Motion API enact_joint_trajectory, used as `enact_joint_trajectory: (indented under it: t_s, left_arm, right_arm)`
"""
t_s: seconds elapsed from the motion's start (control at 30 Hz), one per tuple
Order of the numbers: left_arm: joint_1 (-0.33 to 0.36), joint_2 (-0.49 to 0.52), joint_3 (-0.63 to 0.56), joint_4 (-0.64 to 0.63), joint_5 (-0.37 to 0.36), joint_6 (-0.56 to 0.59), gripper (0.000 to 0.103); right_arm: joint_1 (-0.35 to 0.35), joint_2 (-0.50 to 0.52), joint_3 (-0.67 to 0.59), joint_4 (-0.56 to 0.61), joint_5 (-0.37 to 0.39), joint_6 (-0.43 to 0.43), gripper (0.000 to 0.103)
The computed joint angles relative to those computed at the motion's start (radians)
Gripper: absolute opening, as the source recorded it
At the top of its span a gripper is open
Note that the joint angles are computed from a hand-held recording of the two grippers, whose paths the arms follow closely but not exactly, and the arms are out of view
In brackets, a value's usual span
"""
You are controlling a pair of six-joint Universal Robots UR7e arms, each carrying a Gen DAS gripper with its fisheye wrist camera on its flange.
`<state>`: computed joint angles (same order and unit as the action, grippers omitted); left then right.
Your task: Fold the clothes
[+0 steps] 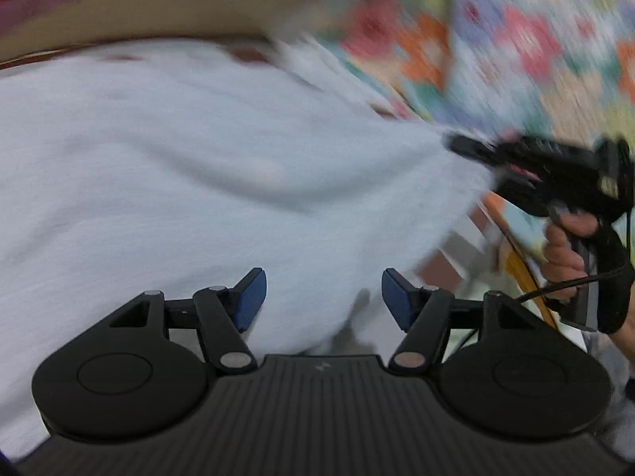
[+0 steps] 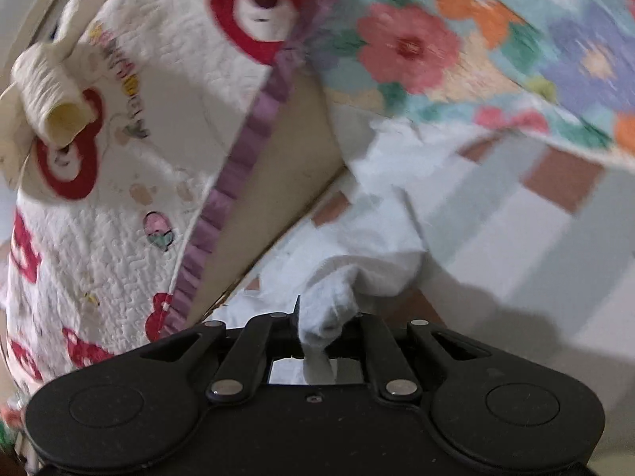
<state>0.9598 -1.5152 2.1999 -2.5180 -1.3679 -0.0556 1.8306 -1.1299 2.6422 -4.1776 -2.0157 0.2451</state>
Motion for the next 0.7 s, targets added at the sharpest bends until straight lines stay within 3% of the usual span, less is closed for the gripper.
enact_joint_trajectory:
  t_s: [0.2, 0.27, 0.33, 0.47, 0.5, 0.57, 0.7]
  left_arm:
    - [0.066, -0.268, 0.064, 0.026, 0.333, -0.321, 0.068]
    - [0.089, -0.314, 0.064, 0.083, 0.36, -0.352, 0.07]
    - [0.129, -0.338, 0.06, 0.126, 0.307, -0.382, 0.07]
    - [0.259, -0.307, 0.057, 0.068, -0.002, -0.481, 0.071]
    - [0.275, -0.288, 0.054, 0.059, -0.043, -0.516, 0.071]
    - [0.258, -0.268, 0.071, 0.017, -0.031, -0.52, 0.071]
    - [0.125, -0.221, 0.152, -0.154, 0.203, -0.474, 0.072]
  right_arm:
    - [0.027, -0.017, -0.07, 0.099, -0.007, -0.093, 0.01]
    - [0.026, -0.014, -0.077, 0.106, -0.018, -0.092, 0.01]
    - [0.023, -0.01, -0.077, 0.098, -0.025, -0.089, 0.01]
    - [0.032, -0.003, -0.077, 0.094, -0.049, -0.075, 0.01]
    - [0.035, -0.001, -0.076, 0.093, -0.054, -0.071, 0.01]
    - [0.039, 0.002, -0.074, 0.091, -0.06, -0.064, 0.01]
    - [0.032, 0.003, -0.061, 0.081, -0.051, -0.061, 0.01]
